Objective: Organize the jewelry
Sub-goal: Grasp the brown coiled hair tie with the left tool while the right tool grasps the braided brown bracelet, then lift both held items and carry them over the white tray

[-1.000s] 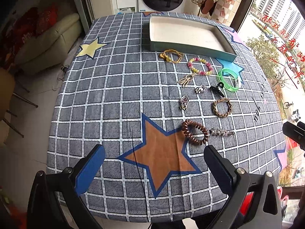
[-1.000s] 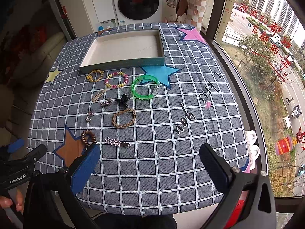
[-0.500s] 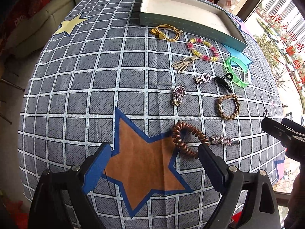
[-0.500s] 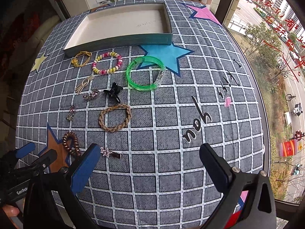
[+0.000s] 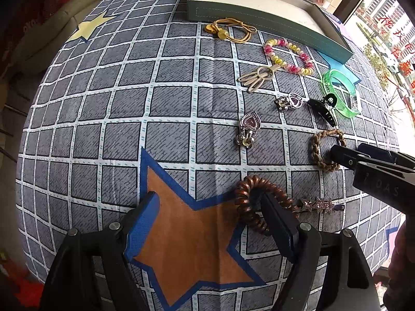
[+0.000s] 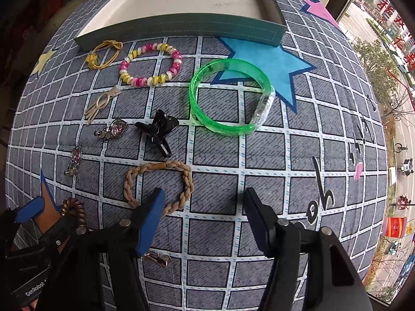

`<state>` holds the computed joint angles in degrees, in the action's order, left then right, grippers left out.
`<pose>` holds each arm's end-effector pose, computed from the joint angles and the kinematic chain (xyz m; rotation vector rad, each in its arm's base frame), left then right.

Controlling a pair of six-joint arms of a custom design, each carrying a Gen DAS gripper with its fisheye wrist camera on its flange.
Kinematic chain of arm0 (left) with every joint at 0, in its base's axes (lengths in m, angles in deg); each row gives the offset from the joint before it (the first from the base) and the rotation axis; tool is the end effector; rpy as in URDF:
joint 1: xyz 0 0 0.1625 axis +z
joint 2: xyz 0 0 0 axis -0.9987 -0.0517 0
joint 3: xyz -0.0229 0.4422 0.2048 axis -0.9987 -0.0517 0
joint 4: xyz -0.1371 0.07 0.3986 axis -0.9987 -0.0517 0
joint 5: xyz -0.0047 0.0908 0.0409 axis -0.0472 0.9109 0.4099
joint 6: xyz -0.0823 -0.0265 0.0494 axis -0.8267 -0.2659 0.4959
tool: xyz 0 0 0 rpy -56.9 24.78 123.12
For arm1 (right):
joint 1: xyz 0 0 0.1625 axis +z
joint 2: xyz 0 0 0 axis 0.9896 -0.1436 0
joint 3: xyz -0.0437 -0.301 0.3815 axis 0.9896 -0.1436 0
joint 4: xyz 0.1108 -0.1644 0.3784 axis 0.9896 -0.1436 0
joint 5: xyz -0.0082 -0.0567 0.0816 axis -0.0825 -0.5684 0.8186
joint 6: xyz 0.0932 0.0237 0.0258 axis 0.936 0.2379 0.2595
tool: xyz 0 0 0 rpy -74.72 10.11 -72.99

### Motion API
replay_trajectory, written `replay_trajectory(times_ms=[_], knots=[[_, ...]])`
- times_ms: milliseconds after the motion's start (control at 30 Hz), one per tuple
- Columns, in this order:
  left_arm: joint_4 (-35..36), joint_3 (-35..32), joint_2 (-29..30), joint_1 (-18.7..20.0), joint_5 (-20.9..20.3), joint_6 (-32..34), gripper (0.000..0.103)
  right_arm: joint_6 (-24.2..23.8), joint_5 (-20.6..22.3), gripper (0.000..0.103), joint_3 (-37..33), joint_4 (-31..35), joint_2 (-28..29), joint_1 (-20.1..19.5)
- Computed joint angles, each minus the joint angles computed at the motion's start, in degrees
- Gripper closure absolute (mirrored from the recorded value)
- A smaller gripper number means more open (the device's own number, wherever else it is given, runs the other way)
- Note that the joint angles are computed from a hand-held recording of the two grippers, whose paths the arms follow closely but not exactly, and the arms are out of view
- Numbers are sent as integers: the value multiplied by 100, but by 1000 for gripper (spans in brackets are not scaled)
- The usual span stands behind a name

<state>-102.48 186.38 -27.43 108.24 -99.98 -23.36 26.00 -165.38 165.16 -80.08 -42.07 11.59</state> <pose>-0.3156 -0.3071 0.0179 0.4109 2.4323 -0.1154 0.0771 -0.3143 0.2760 -0.1300 -2.2914 0.3089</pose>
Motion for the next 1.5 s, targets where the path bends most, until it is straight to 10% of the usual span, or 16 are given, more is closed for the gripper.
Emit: replay_trajectory(times_ms=[200,333,467,1267,1300,1400,1500], knots=[[192,-139,202,-176,148,117,33,-249,-62,39,100,-377,186,91],[152,-273,289,-278,122,449,77,-307,-9,52,143,-429,226,150],[-105,-350,308,-129,-64,601,77,-330,91,93,74,-333,211,154],[77,-319,-485,201,-16,496,78,-412,1398,95,-724,509,-704,-143],[125,-293,-479,204,-72,362,77,-396,1449,95,-729,514,-680,-180],[324,-244,-436,160,-108,6,11,-403,1593,95,-662,669,-874,-310],[472,-224,-414,0,184,-112,3,-382,1668,95,-619,707,-905,-322]])
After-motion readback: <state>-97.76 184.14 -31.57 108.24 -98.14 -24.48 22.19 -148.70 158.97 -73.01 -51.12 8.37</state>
